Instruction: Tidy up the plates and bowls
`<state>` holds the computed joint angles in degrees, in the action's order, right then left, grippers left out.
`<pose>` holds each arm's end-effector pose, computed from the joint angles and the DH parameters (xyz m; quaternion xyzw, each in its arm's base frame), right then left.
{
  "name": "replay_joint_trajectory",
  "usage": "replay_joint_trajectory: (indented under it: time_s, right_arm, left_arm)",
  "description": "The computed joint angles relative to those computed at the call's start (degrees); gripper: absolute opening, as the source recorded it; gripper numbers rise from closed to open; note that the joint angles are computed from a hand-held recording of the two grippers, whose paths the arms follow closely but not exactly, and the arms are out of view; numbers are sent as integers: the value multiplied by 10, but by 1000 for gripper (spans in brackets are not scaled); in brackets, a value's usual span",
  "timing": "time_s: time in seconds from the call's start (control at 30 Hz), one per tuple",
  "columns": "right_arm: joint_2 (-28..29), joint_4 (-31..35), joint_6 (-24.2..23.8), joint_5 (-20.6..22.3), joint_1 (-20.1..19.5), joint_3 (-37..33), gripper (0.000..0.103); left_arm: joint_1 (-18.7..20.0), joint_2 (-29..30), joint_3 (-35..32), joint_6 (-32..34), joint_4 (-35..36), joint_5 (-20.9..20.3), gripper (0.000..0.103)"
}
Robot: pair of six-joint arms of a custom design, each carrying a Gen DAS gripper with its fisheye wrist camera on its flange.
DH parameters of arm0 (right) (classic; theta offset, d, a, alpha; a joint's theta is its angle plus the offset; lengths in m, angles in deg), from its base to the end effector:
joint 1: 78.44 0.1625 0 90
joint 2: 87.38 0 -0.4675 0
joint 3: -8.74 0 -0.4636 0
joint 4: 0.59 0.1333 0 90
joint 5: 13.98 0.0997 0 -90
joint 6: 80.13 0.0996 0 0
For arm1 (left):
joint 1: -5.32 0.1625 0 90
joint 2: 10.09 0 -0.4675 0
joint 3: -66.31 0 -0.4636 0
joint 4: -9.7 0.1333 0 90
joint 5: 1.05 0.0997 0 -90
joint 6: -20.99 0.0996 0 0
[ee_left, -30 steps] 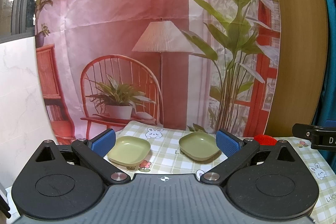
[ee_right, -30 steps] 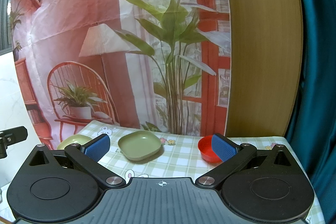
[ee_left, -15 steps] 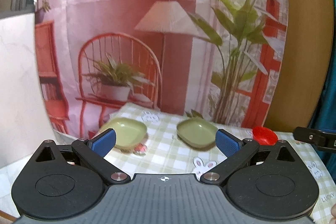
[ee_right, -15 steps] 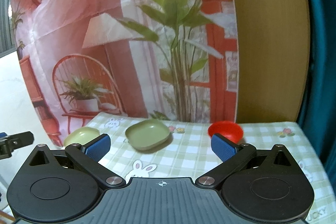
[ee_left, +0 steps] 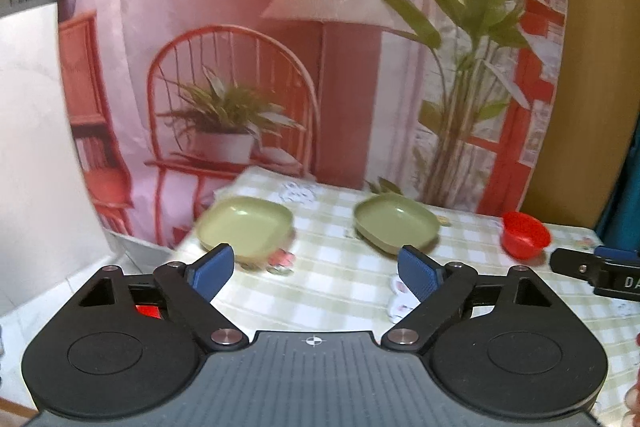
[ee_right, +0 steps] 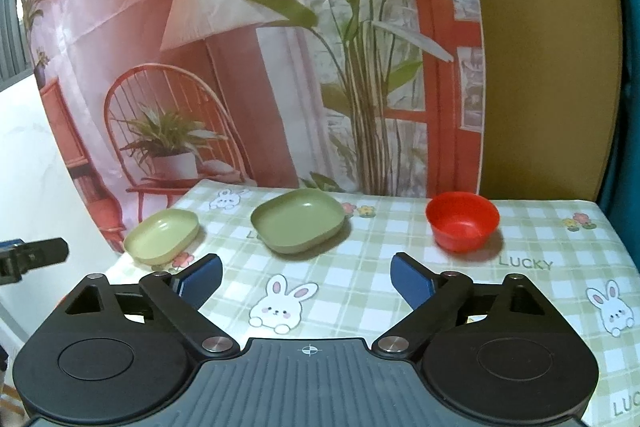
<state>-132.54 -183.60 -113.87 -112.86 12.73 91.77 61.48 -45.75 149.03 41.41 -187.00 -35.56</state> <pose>0.1349 -0.8308 0.2350 0.2309 -0.8538 0.4237 0.1953 -0.2637 -0.7800 0.1532 0.1441 0.7889 -0.4843 0.3497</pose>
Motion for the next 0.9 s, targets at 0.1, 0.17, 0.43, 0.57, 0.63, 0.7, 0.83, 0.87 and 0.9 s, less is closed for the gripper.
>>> replay_joint_trajectory:
  time_s: [0.1, 0.17, 0.43, 0.57, 0.63, 0.7, 0.83, 0.87, 0.9]
  right_arm:
    - [10, 10, 8, -3, 4, -13, 89]
    - [18, 15, 13, -5, 8, -21, 86]
    - [54, 53, 24, -1, 25, -58, 82]
    - [83, 83, 6, 6, 37, -83, 82]
    - [101, 100, -5, 6, 44, -97, 82]
    - [122, 121, -15, 7, 51, -116, 81]
    - [165, 180, -28, 2, 62, -163, 80]
    - [174, 193, -30, 4, 64, -174, 78]
    - [184, 209, -32, 9, 66, -186, 77]
  left_arm:
    - [7, -16, 2, 6, 13, -15, 91]
    - [13, -33, 5, -6, 35, -28, 90]
    - [28, -45, -37, 99, -30, -10, 89]
    - [42, -38, -60, 158, -59, 7, 89]
    - [51, -34, -66, 173, -70, 26, 89]
    - [61, -38, -62, 155, -58, 32, 89]
    - [89, -55, -43, 67, 5, 22, 88]
    - [93, -58, -38, 54, 19, 24, 87]
    - [99, -58, -39, 45, 34, 27, 86]
